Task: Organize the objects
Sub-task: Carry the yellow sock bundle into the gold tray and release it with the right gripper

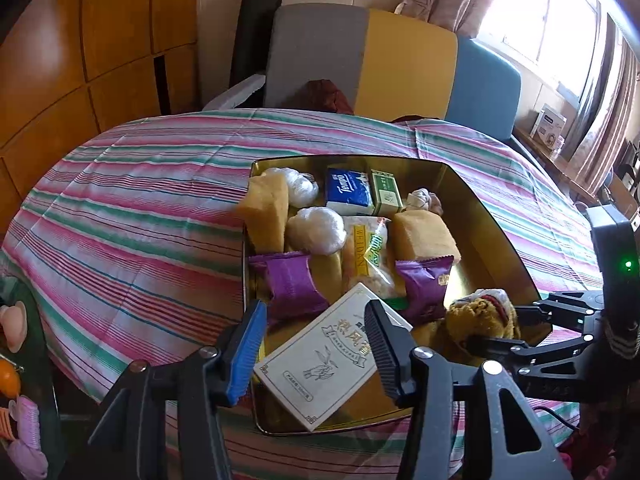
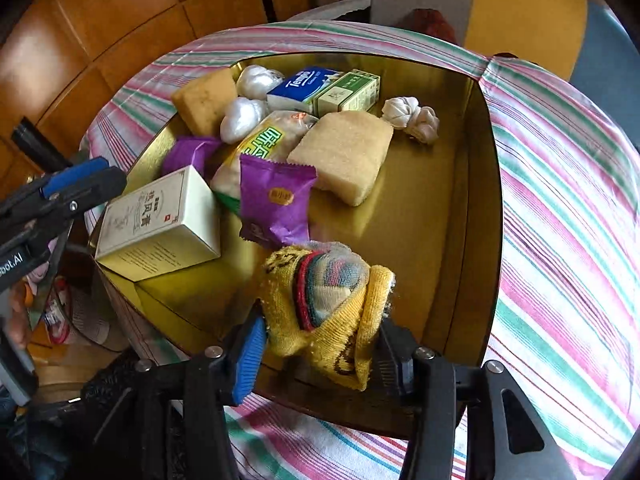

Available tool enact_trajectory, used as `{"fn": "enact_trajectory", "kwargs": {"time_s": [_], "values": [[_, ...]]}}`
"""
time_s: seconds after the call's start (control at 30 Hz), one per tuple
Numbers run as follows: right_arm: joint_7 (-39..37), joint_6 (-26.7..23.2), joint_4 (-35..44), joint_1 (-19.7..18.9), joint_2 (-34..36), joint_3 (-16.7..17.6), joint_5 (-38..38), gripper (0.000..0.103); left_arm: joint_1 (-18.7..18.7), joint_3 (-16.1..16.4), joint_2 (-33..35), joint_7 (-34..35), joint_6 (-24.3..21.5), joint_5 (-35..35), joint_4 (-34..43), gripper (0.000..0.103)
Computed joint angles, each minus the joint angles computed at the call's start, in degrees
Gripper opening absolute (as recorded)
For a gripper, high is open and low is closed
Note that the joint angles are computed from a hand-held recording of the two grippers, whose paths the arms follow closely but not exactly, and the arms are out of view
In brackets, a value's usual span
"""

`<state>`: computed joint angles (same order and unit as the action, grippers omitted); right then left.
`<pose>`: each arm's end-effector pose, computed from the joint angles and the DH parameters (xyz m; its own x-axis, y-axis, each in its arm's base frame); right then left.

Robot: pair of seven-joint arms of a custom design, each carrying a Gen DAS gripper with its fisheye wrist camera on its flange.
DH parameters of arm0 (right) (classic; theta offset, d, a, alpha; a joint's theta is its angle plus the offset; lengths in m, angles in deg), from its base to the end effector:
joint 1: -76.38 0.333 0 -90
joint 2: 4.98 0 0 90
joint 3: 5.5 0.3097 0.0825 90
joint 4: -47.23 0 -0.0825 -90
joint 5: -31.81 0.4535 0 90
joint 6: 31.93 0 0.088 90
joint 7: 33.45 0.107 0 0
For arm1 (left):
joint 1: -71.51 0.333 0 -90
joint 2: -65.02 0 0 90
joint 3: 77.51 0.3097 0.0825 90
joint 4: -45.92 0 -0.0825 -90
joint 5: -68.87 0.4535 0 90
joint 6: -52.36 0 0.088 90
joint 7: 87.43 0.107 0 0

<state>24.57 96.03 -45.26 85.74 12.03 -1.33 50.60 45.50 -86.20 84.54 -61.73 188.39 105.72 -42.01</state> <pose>0.7206 0.1782 0.4600 0.6036 -0.7874 -0.1252 -0.7540 -0.5126 -0.4108 0.6427 -0.4192 0.4925 0.1461 -0.9843 0.0989 -0.7501 -0.1754 -0.6376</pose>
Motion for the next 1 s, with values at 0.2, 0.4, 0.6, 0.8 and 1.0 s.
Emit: {"fn": "enact_trajectory", "kwargs": {"time_s": [0.2,0.4,0.6,0.8,1.0], "values": [[0.44,1.49,-1.31,-0.98,-1.56,0.02,3.13,0.060,-0.72,0.51,-0.25,-2.44,-2.28,2.40,0.14,0.055],[1.58,6.23,-4.20,-1.14,-3.84,-0.14,5.69,0.070,-1.26,0.42,-0.19,-4.38,-4.50,4.38,0.73,0.055],[7.54,19.33,-10.89,0.54,-8.13,-0.84,3.53,0.076,-3.44,0.73,0.48,-7.25,-8.75,9.43,2.65,0.055],[12.57,30.15,-15.49,1.53,-10.64,-0.69,1.94,0.084,-4.57,0.46,0.53,-9.90,-10.37,12.29,3.81,0.060],[16.35,32.21,-16.34,2.17,-10.66,-0.75,-1.11,0.084,-5.03,0.15,0.19,-14.15,-12.00,13.94,3.33,0.060]]}}
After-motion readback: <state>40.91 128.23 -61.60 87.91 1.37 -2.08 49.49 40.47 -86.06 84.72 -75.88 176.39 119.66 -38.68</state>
